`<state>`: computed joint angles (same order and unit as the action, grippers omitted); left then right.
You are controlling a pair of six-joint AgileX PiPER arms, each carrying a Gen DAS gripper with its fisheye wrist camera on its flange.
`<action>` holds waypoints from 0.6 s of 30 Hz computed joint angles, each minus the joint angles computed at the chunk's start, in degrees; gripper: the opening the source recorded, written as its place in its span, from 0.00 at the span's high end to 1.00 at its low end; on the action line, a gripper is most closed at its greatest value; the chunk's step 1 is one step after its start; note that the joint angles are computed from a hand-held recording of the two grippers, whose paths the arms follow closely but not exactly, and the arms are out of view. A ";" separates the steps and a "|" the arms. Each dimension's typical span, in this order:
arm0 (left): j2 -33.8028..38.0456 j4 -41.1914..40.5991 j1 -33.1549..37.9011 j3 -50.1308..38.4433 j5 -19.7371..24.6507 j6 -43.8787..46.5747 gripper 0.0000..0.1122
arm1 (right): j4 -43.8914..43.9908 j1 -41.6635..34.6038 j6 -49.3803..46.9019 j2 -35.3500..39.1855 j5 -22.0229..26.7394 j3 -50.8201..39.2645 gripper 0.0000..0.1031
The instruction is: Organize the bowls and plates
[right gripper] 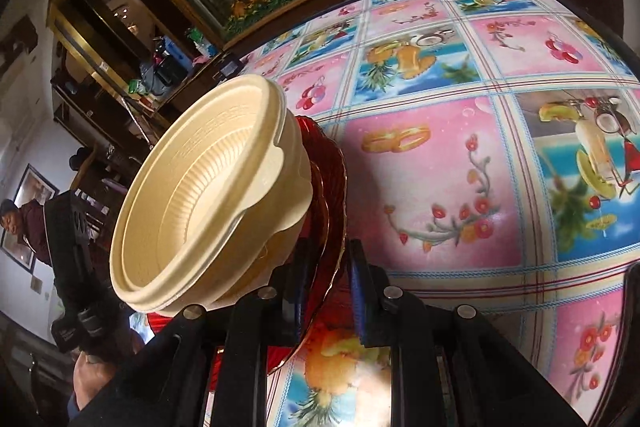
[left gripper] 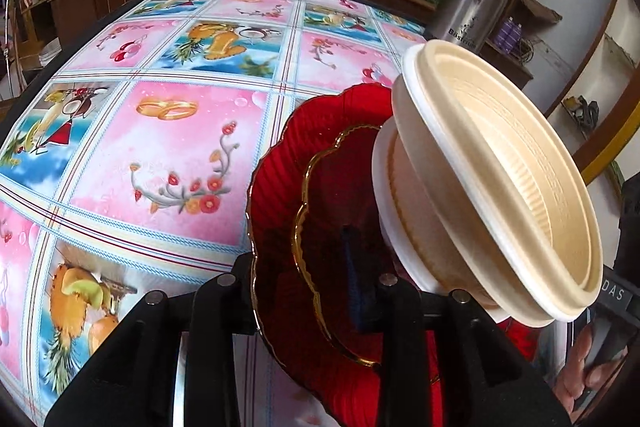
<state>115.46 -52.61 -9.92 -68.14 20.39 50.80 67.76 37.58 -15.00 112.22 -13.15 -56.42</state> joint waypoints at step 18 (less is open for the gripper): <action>-5.19 -10.69 7.00 7.62 3.98 11.62 0.45 | 8.33 5.55 -6.23 -3.91 -9.92 4.56 0.76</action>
<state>110.27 -63.30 -2.93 -60.52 24.38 62.42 76.09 43.13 -21.23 108.30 -23.07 -51.86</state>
